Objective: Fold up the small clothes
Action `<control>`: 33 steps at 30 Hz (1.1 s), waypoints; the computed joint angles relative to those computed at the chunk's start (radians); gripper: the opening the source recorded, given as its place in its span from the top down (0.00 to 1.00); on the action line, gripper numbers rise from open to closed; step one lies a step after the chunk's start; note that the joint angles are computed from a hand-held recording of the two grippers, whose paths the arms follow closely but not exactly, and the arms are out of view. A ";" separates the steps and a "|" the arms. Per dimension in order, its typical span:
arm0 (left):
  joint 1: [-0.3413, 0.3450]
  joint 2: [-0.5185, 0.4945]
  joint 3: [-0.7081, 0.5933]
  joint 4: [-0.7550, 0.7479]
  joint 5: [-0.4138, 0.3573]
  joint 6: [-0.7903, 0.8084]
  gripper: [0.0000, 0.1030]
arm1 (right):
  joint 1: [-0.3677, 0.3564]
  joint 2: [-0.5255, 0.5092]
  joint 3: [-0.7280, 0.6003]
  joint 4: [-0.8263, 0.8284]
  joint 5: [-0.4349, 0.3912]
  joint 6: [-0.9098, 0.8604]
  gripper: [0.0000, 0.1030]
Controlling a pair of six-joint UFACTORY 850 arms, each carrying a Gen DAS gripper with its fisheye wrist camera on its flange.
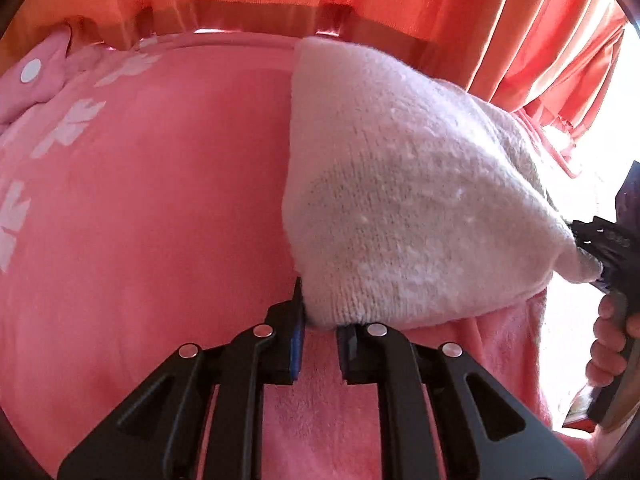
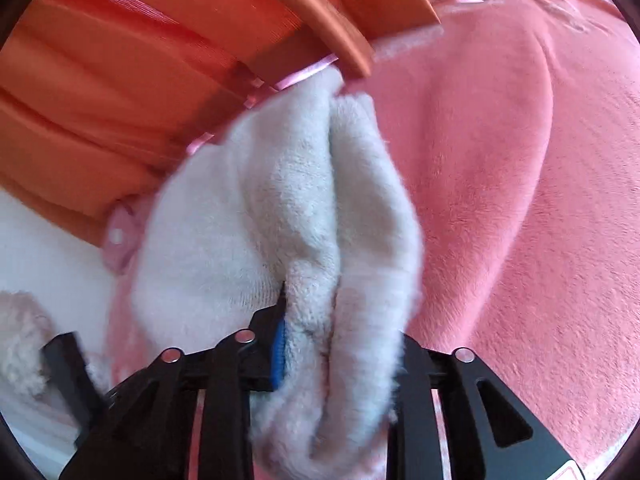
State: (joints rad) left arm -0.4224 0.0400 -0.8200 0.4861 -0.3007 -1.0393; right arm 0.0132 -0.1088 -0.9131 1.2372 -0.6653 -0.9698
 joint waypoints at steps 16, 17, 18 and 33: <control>0.034 -0.007 -0.114 -0.241 0.009 0.236 0.63 | 0.100 -0.076 -0.189 0.008 0.103 -0.061 0.92; 0.035 -0.024 -0.120 -0.234 -0.006 0.228 0.64 | 0.073 -0.047 -0.182 0.071 0.051 -0.101 0.92; 0.028 -0.038 -0.121 -0.184 -0.012 0.187 0.63 | 0.039 -0.031 -0.186 0.092 0.004 -0.113 0.92; -0.024 -0.027 -0.105 0.036 -0.051 0.023 0.54 | 0.001 0.104 -0.004 -0.237 0.028 0.092 0.64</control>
State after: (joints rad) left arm -0.4463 0.0127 -0.9246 0.5217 -0.3512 -1.0166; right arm 0.0145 -0.0044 -0.9168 0.9998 -0.6370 -0.8782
